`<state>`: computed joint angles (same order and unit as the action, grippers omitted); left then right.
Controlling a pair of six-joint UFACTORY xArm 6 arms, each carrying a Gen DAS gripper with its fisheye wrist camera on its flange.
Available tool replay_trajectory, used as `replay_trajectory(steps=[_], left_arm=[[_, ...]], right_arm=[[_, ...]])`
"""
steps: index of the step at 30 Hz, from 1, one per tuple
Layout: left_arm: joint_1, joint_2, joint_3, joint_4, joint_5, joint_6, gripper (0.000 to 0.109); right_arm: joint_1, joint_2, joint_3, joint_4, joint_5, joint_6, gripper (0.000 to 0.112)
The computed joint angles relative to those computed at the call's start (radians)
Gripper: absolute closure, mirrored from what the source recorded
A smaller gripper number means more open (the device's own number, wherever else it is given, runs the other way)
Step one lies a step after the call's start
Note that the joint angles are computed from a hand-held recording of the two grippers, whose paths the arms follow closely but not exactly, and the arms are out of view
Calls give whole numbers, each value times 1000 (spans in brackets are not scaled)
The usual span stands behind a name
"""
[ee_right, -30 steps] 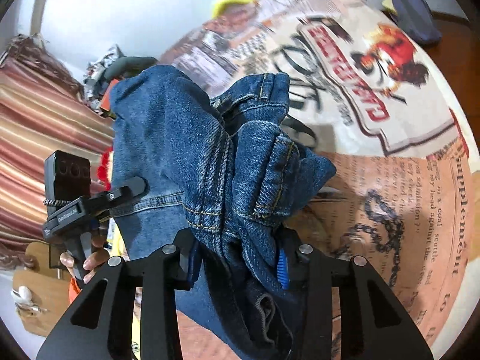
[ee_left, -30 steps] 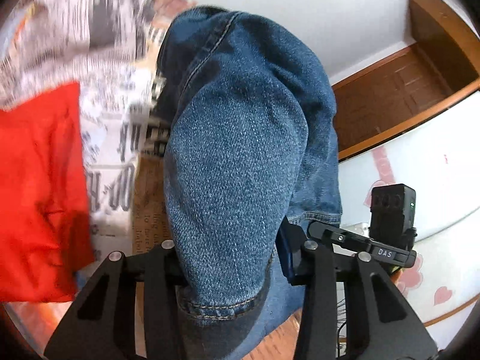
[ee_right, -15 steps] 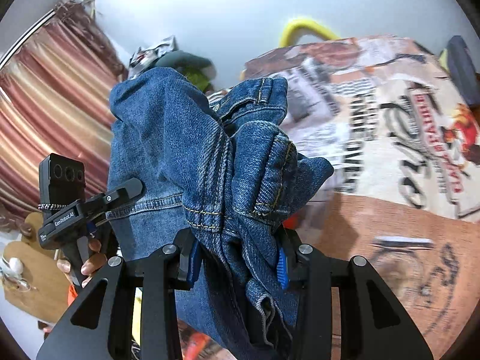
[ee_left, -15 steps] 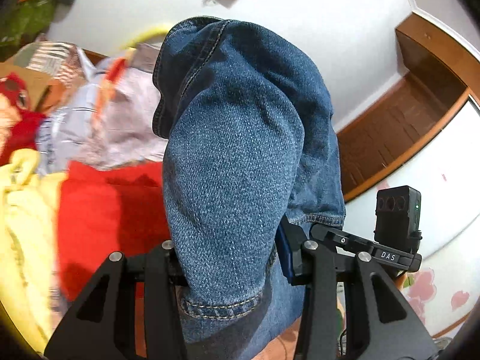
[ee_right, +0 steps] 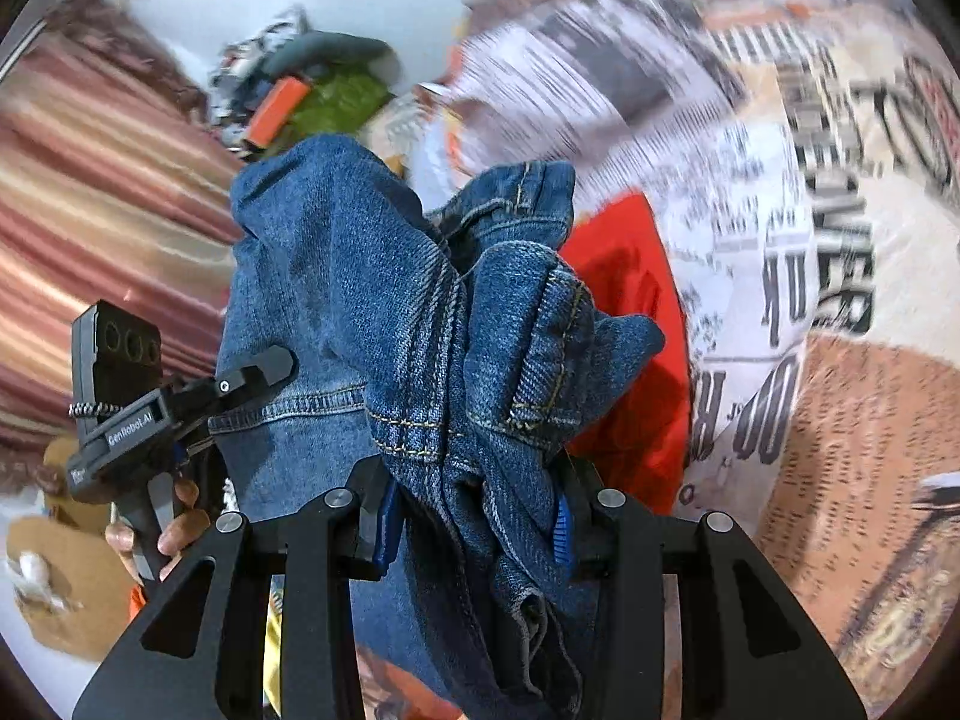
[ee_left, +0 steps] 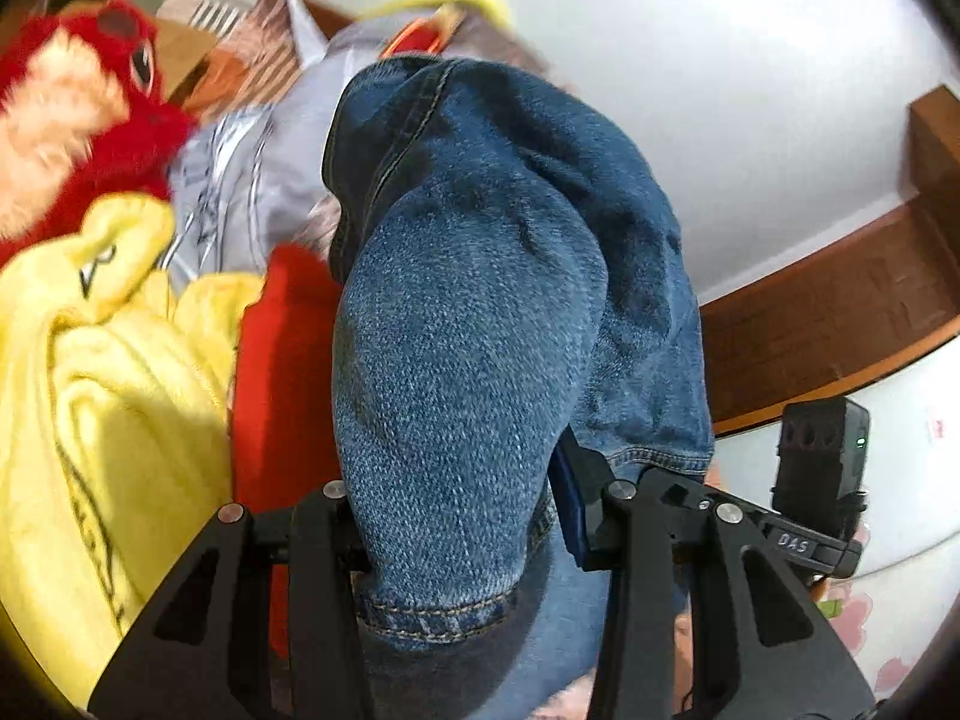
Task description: Fold large clothes
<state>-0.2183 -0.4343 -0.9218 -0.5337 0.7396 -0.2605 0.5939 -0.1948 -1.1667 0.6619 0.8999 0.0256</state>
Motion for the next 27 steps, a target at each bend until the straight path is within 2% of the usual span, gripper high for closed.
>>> replay_trajectory(steps=[3, 7, 9, 12, 14, 16, 17, 19, 24, 27], left_arm=[[19, 66, 23, -51, -32, 52, 65], [40, 77, 52, -135, -63, 151, 62], [40, 62, 64, -116, -62, 154, 61], [5, 9, 93, 47, -76, 100, 58], [-30, -47, 114, 173, -68, 47, 50], [-59, -99, 145, 288, -55, -8, 43], [-71, -121, 155, 320, -45, -30, 39], [-98, -172, 180, 378, -8, -78, 39], [-175, -317, 274, 543, 36, -281, 31], [-204, -389, 319, 567, 47, -392, 31]], right_arm=[[-11, 66, -10, -9, 10, 7, 74], [1, 108, -20, -94, -28, -6, 65], [20, 94, -12, -153, -41, -1, 63], [48, 53, 17, -250, -59, 45, 57], [60, 29, 30, -331, -55, 102, 48], [71, -8, 58, -388, -47, 131, 45], [69, -10, 65, -391, -51, 125, 44], [66, -50, 104, -395, -60, 124, 43], [55, -161, 190, -381, -53, 137, 41], [59, -222, 224, -394, -41, 161, 41]])
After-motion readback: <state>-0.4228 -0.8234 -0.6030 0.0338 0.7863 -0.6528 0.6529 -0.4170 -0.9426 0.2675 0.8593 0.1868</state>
